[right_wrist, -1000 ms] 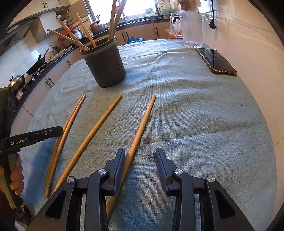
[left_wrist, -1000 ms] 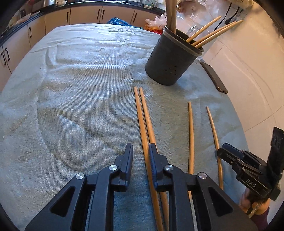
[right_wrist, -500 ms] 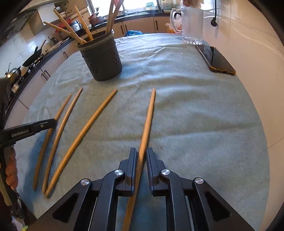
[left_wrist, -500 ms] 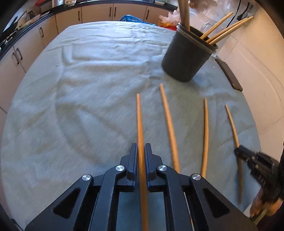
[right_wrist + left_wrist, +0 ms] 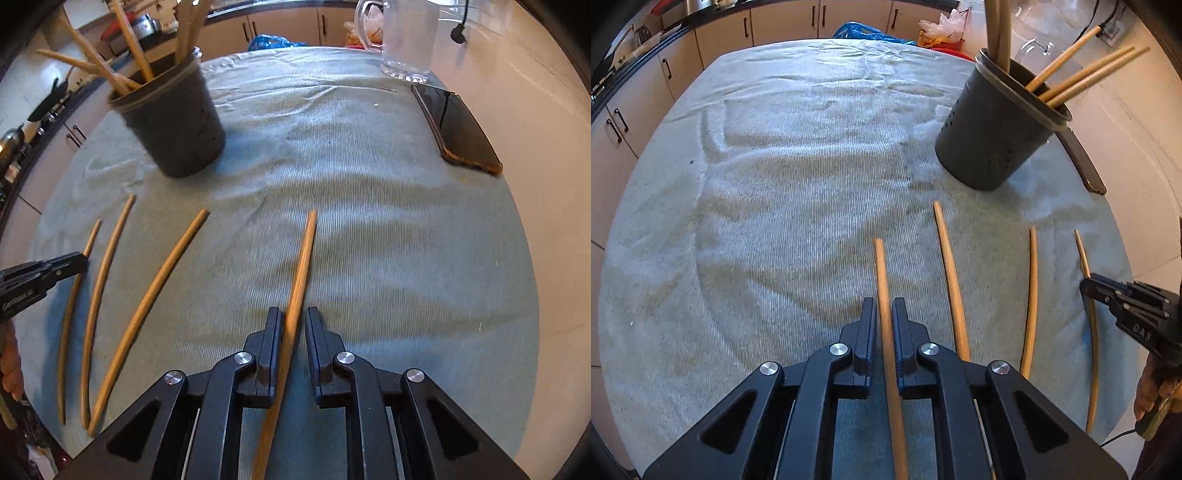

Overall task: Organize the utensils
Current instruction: 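Lift the held chopsticks upright with both grippers over the black holder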

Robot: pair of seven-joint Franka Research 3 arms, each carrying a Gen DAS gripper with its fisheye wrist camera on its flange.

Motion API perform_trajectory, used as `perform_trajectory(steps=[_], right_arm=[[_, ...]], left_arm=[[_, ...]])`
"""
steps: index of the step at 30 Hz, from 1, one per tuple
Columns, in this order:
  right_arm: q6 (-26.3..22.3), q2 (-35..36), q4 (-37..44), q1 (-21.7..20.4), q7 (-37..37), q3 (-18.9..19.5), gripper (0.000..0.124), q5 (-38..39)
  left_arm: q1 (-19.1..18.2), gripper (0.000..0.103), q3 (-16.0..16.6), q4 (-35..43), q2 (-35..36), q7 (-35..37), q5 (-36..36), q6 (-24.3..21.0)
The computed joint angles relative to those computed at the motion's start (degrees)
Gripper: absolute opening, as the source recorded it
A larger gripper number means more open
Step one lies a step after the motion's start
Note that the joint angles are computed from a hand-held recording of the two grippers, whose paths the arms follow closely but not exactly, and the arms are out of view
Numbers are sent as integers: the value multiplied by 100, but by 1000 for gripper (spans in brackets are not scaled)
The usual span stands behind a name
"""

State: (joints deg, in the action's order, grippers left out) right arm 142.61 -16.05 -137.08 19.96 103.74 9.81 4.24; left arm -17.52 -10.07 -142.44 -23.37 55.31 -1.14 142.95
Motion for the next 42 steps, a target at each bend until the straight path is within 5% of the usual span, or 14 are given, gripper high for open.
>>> perform_trajectory(steps=[5,11,24,42], right_arm=[[-205,367,437,-57,234,55,13,-342],[338,251,162,18,553,67,7,-596],[1664,-1685,-1087,-146,612,419,7,-199],[1692,-3609,-1991,96,456,677,7,218]], left_arm=[[33,8,-40,-86,20,-70,104,284],[37,5,-19,-207,-90,-200,136,441],[204,5,-679,-521,-1829,-1312,1493,344],[-390,5,-1046,-650,-3194,-1949,2068,-425]])
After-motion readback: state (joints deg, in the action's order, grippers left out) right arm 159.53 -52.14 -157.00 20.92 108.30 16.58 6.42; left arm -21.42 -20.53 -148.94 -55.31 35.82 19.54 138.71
